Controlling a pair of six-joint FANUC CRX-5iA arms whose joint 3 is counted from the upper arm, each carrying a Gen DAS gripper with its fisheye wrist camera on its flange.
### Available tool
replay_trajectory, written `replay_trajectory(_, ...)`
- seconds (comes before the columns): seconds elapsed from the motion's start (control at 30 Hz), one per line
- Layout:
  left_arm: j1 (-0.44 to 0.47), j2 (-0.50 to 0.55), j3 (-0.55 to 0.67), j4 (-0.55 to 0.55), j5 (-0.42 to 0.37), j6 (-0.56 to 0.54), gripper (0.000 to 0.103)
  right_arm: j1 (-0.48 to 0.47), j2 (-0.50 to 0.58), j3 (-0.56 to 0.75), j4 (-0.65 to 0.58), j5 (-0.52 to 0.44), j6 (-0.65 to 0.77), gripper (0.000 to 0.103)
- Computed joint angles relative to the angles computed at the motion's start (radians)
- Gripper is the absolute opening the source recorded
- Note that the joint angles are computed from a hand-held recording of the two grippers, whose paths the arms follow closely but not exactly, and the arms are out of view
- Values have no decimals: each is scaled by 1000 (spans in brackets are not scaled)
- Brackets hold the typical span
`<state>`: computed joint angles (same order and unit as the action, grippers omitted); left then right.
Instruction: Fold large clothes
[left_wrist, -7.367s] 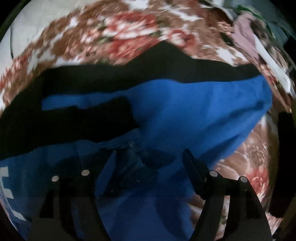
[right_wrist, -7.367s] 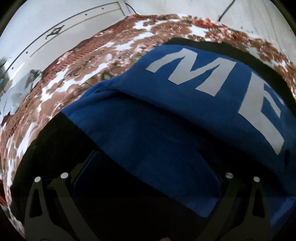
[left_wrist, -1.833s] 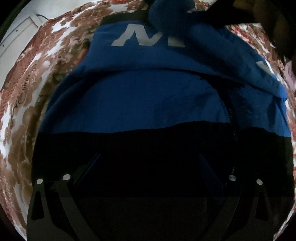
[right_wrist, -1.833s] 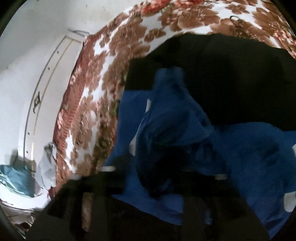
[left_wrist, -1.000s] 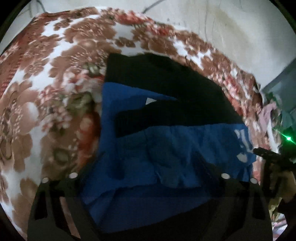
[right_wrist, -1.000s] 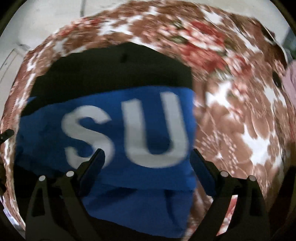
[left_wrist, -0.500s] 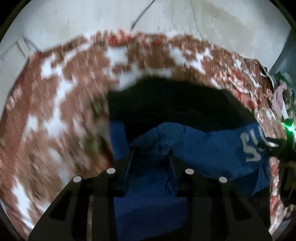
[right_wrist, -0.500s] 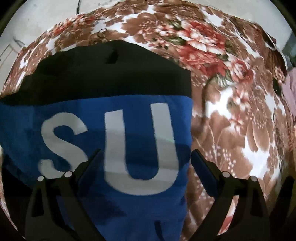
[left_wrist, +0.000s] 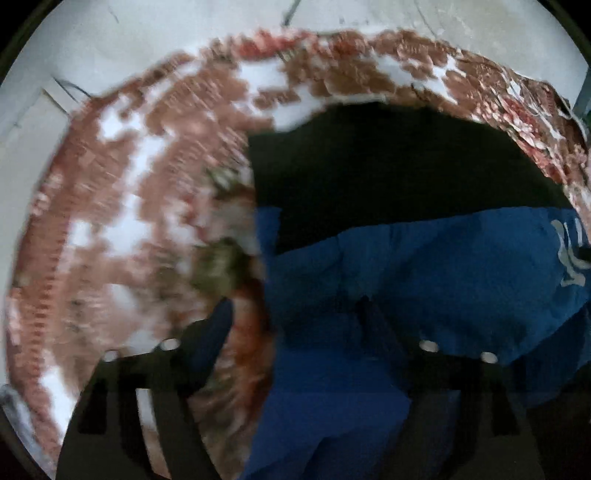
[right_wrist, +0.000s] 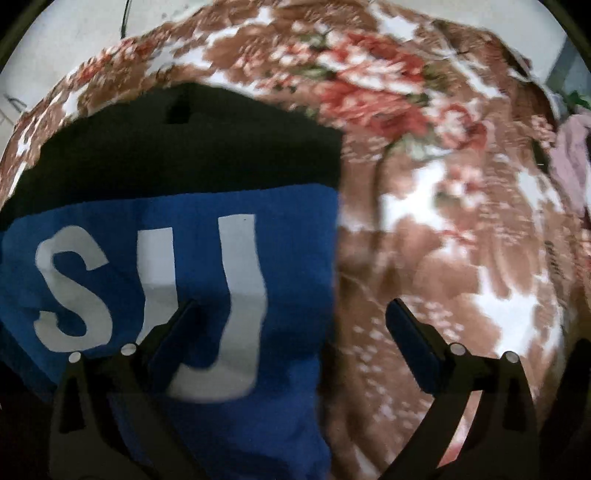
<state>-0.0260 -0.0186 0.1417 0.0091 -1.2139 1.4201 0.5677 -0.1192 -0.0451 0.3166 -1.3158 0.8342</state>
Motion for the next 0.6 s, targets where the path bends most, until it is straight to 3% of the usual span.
replay_trajectory(0.1, -16, -53, -6, 11, 20, 2, 93, 41, -42, 11, -6, 18, -72, 98)
replay_trajectory(0.27, -80, -40, -36, 106, 62, 34, 95, 97, -5, 13, -54, 30, -82, 98)
replay_trajectory(0.4, -136, 16, -83, 23, 75, 55, 95, 149, -2, -85, 71, 6, -74, 98)
replay_trajectory(0.5, -142, -2, -134, 12, 116, 13, 96, 111, -28, -105, 28, -15, -57, 98)
replay_trajectory(0.6, -174, -19, -101, -66, 71, 16, 96, 85, -63, -109, -13, -26, -57, 98)
